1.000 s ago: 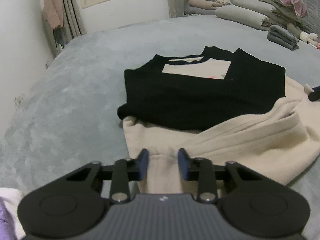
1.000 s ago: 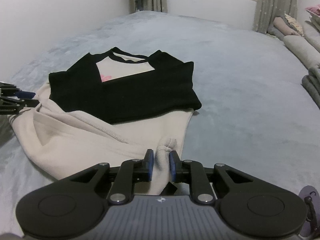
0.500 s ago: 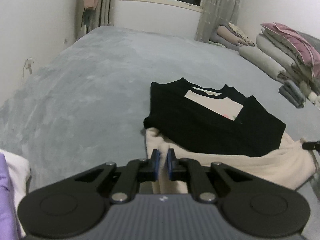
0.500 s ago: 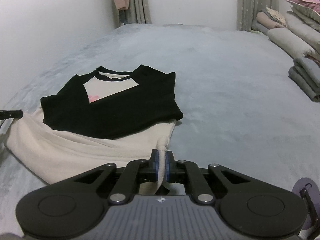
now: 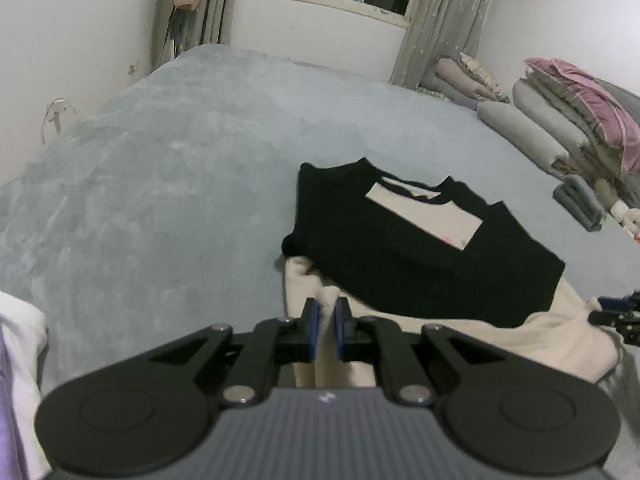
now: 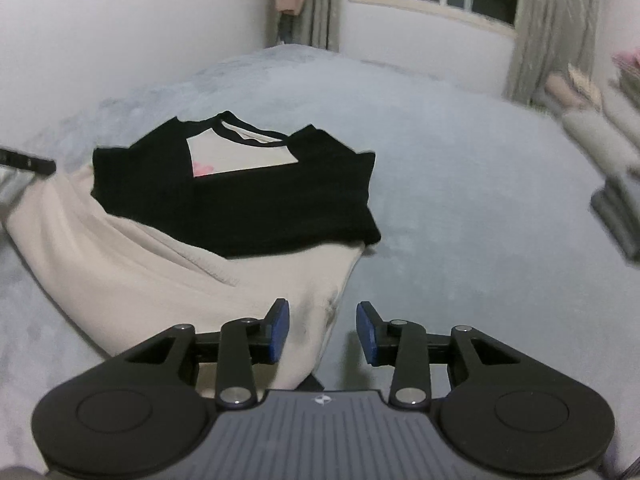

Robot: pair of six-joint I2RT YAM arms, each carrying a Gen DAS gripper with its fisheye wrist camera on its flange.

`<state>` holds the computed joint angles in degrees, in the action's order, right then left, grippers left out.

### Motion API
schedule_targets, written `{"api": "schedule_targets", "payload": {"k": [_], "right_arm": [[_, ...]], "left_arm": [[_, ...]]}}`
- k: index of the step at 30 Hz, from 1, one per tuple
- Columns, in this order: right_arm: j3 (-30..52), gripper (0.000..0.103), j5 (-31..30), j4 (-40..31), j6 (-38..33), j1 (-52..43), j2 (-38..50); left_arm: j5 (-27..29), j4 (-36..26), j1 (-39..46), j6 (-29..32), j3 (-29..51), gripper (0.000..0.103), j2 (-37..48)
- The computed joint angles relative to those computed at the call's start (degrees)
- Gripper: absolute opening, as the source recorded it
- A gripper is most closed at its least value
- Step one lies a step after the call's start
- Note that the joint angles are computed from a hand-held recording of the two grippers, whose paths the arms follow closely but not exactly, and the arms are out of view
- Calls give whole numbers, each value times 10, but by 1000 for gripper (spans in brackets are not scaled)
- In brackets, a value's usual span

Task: Fold clothes
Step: 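Pinch the folded hem edge with both grippers to straighten it, then lift the pinched edge with both grippers and fold the shirt over itself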

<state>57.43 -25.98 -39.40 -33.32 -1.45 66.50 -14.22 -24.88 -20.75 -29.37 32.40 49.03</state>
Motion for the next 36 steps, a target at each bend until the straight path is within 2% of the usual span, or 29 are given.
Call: {"api": "schedule_targets", "payload": {"k": [2,3,5,9,14,15,18,21,24,26,27,28,29,31,34,36], "right_arm": [[-5,13,10,4,-15,10,-3],[-3,6,7,2,-12,9,-3],[7,6,-12,-1,8,-1,-1],[45,6,-102,-2,140,-63,30],[71,6,-135,-20,223,-92,72],[74,6,-144,-22,234,-96,77],[73,6,-191,-10,258,-112,75],[72,6,-142,-10,242,-92,68],[66,6,-155,2,247,-96,64],[59,6,-241,25,251,-124,61],[66,6,-280,14,238,-135,66],[73,6,-278,-3,225,-134,70],[73,6,-218,-9,213,-115,65],[53,6,-43,2,174,-47,51],[46,6,-28,8,184,-28,52],[40,6,-27,26,200,-25,41]], "left_arm": [[3,0,5,-4,-1,7,-2],[7,1,8,-8,-2,7,-4],[14,2,15,-17,-5,7,-8],[35,7,34,-35,-12,7,-18],[149,33,119,-88,-39,7,-47],[154,33,124,-91,-40,7,-48],[145,32,120,-90,-39,7,-52],[139,34,119,-90,-40,7,-58],[142,45,124,-93,-49,7,-79],[156,63,130,-82,-60,7,-108],[147,63,123,-73,-59,7,-106],[133,62,114,-66,-56,7,-101],[120,62,106,-58,-53,7,-96],[84,49,80,-58,-36,7,-46],[17,41,34,-60,-15,7,19],[-3,50,25,-65,-12,7,30]]}}
